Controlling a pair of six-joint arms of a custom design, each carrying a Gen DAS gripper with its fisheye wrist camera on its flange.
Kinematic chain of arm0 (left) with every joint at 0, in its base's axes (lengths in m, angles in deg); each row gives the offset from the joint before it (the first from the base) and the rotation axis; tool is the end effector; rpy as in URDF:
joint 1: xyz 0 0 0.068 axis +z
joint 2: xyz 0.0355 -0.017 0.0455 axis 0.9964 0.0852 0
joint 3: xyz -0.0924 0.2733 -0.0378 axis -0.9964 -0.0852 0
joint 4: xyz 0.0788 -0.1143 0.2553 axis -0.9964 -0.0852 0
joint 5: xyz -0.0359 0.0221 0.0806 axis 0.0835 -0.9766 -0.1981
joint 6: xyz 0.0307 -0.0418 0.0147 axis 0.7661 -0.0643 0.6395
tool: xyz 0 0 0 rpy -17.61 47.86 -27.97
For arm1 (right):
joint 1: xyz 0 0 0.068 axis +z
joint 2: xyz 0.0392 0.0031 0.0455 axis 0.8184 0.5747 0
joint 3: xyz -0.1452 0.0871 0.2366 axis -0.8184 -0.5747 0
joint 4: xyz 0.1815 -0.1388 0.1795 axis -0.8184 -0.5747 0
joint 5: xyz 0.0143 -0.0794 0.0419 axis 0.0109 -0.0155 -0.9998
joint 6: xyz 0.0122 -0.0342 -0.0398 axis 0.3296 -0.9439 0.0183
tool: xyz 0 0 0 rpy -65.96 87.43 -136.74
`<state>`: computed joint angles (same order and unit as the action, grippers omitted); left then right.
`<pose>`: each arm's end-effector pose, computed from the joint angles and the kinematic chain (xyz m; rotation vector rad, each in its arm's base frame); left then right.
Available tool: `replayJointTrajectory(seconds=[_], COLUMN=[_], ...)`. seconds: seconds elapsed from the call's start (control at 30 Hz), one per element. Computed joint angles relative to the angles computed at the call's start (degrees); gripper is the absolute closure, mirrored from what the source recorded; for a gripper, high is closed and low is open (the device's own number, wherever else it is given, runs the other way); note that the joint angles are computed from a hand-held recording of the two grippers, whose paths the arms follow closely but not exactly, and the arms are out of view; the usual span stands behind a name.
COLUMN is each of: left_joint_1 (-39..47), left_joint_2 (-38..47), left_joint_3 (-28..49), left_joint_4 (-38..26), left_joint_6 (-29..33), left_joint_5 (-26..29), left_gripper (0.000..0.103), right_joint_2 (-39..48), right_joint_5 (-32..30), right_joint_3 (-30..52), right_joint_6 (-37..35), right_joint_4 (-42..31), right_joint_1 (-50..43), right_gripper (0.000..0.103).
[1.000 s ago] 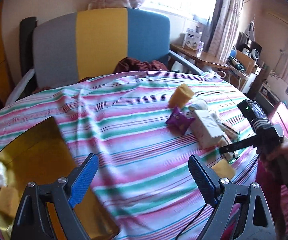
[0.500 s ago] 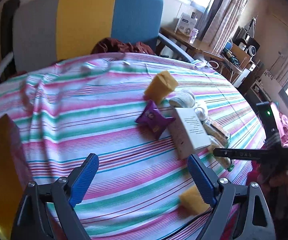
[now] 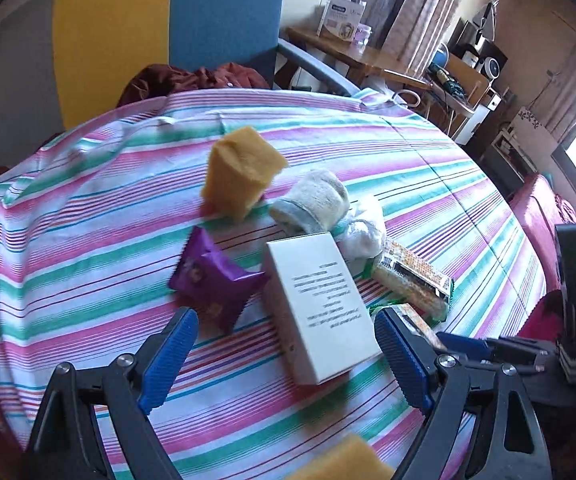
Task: Organize objects
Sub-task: 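Grasp the white carton with left tool while right tool holds the cracker pack, then carry the white carton into the gold box and open the left tool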
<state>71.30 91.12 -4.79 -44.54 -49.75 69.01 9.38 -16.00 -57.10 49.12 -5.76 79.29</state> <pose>0.2690 -0.0784 0.1533 0.6534 2.5441 -0.4780 0.1757 0.0796 0.1403 0.5481 2.8092 0.2787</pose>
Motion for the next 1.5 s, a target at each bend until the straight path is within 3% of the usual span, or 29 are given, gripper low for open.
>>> replayJointTrajectory(seconds=[0.27, 0.33, 0.4, 0.6, 0.9, 1.2, 1.4, 1.5], left_joint_1=[-5.6, -6.5, -7.0, -5.3, 0.3, 2.3, 6.3, 11.4], left_joint_2=[8.5, 10.6, 12.4, 8.3, 0.0, 1.6, -5.6, -11.6], left_joint_3=[4.4, 5.4, 6.1, 1.6, -5.6, -9.0, -12.1, -13.4], left_joint_4=[1.9, 1.9, 1.7, 4.0, 2.6, 6.0, 3.0, -1.7], left_joint_6=[-6.6, -7.2, -7.2, -4.0, 6.8, 9.0, 12.4, 15.7], left_joint_5=[-2.9, -3.6, -4.0, -3.5, -0.8, -2.6, 0.2, 3.6], left_gripper=[0.014, 0.021, 0.037, 0.05, 0.051, 0.051, 0.051, 0.051], right_joint_2=[2.3, 2.2, 1.9, 3.3, 3.9, 2.8, 1.3, 0.2], right_joint_5=[-2.0, -2.3, -2.3, -2.8, -2.4, -1.4, -0.8, -0.5], right_joint_3=[0.9, 0.8, 0.8, 1.4, 2.2, 2.7, 2.7, 2.5], right_joint_6=[-1.6, -1.4, -1.1, -0.5, 1.6, 4.4, 6.4, 7.6], right_joint_4=[0.5, 0.3, 0.1, -1.0, -3.4, -6.1, -7.9, -8.7], right_joint_1=[-1.5, -1.1, -0.7, 1.0, 4.2, 7.9, 10.4, 11.5], right_gripper=[0.062, 0.062, 0.062, 0.061, 0.061, 0.061, 0.062, 0.063])
